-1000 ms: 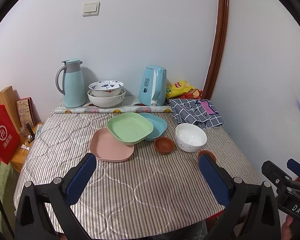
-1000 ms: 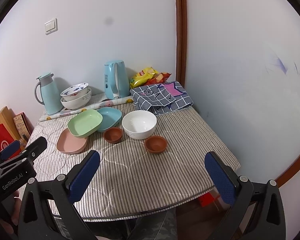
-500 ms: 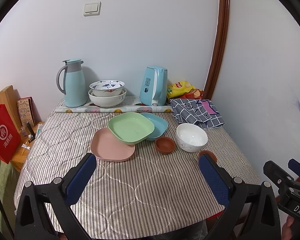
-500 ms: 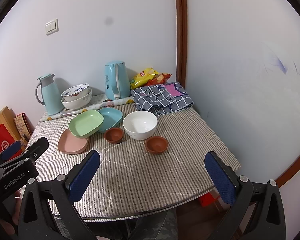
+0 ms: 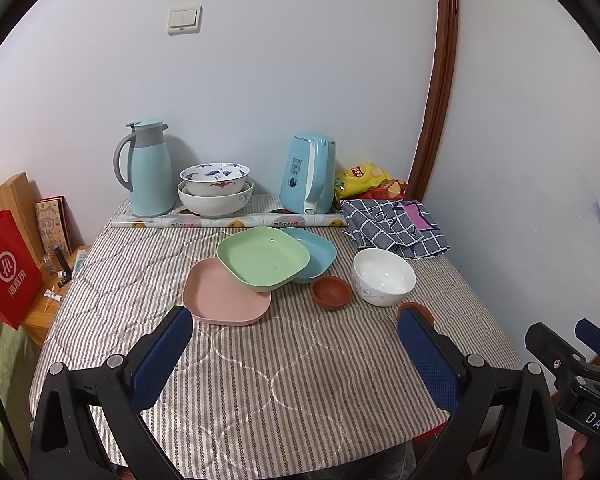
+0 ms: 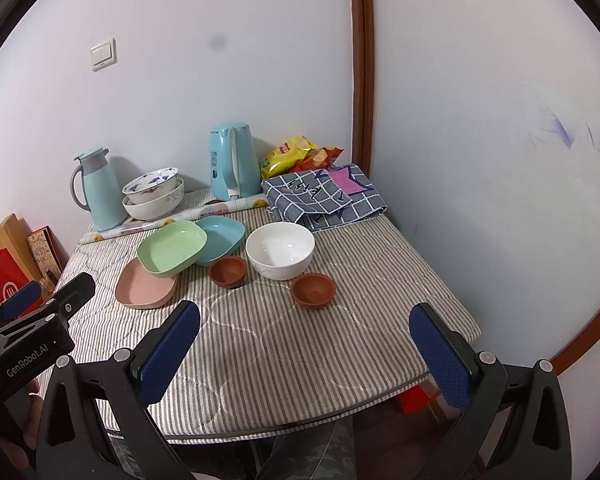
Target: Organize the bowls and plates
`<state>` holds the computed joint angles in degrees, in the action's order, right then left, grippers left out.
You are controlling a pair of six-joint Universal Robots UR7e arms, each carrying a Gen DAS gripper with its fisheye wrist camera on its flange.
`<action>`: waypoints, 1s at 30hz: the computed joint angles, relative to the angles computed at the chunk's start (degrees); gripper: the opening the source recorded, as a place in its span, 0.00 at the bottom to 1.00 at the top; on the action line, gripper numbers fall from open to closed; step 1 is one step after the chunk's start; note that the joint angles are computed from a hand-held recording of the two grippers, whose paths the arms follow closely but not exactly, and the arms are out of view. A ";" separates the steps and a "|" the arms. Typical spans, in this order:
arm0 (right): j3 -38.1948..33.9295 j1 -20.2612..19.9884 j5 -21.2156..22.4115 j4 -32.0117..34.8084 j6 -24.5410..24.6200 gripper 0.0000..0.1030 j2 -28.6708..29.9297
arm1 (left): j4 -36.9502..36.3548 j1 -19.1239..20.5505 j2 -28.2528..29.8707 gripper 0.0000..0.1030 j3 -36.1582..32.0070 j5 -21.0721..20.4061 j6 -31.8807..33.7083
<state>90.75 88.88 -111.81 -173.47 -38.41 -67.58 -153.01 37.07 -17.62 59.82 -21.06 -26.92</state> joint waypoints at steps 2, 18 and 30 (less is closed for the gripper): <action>0.02 0.01 -0.05 -0.09 -0.15 1.00 0.01 | -0.04 0.02 0.01 1.00 -0.11 -0.05 0.12; 0.58 0.33 0.13 -0.82 -0.18 1.00 0.07 | 0.36 0.25 -0.50 1.00 0.13 0.30 -0.11; -0.95 0.57 1.15 0.70 -0.69 1.00 1.36 | 0.73 1.15 0.35 1.00 -2.44 0.85 1.02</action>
<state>89.80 89.46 -110.66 -172.78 -39.10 -66.22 -152.28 38.23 -17.27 57.37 -20.21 -25.90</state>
